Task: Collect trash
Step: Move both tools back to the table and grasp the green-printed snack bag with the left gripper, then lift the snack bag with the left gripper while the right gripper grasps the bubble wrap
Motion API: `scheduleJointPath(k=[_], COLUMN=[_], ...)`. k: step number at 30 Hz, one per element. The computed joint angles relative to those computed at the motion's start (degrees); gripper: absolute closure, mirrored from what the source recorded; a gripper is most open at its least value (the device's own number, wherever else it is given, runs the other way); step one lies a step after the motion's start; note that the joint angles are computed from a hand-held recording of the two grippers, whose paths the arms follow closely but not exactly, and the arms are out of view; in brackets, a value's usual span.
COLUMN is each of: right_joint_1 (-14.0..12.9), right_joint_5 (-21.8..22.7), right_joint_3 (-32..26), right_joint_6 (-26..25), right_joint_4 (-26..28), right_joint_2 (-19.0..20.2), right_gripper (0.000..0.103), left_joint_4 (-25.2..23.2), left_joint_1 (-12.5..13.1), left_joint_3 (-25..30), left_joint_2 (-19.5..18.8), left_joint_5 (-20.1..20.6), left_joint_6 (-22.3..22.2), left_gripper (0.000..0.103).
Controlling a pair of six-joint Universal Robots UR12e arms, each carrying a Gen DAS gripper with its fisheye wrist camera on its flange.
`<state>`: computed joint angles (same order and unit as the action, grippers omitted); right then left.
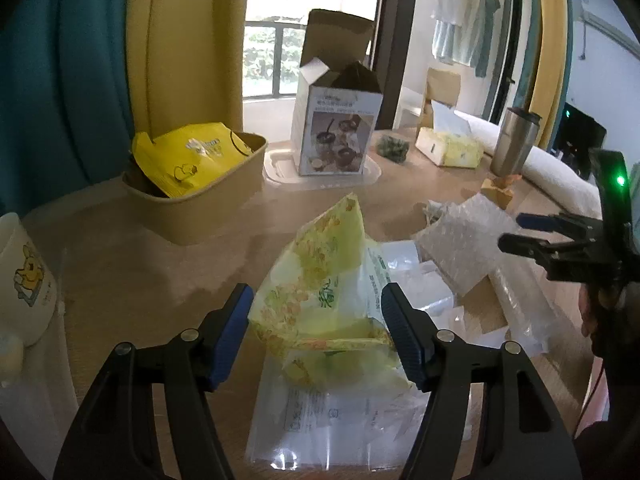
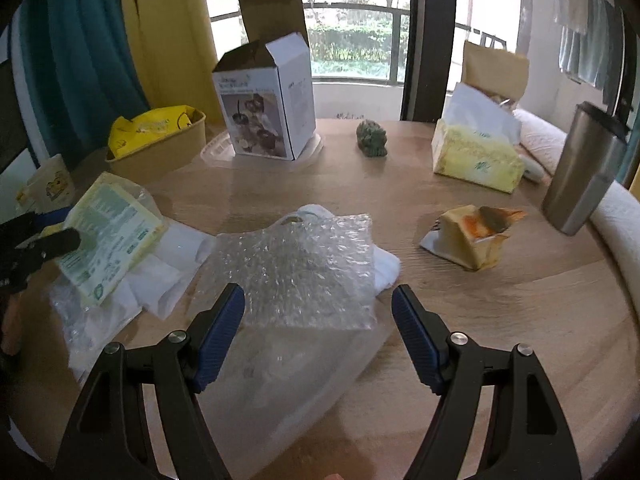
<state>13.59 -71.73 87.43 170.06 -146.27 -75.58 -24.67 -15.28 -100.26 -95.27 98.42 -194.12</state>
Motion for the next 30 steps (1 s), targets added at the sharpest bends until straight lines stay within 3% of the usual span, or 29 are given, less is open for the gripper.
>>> scheduleJointPath(k=[11,13,18,20,23,30], right_joint_1=[0.8,1.01,1.31,1.41,1.45,1.37], right_joint_5=[0.0,-0.51,-0.99,-0.93,-0.35,-0.07], right_joint_3=[-2.18,-2.35,-2.17,-1.9,-1.36,1.07], right_joint_6=[-0.23,-0.56,-1.74,-2.39,-3.2,-3.23], right_joint_4=[1.26,1.41,1.47,1.28,0.94,-3.81], right_joint_2=[2.1,2.21,2.02,1.75,1.24,-0.93], right_gripper=[0.028,0.04,0.056,0.073,0.087,0.096], left_joint_4=[-0.66,-0.27,-0.17,0.51,1.46,5.09], left_joint_1=[0.66,0.7,0.59,0.26,-0.17,-1.09], left_joint_3=[-0.26,-0.47,-0.61,-0.8,-0.95,-1.72], left_joint_2=[-0.22,-0.08,0.03,0.11,0.23,1.31], left_joint_5=[-3.02,-3.25,-3.73,-3.04,-2.36,-0.2], left_joint_6=[0.48,0.45,0.96,1.26,1.96,2.25], left_gripper=[0.033,0.034,0.056,0.063,0.066,0.068])
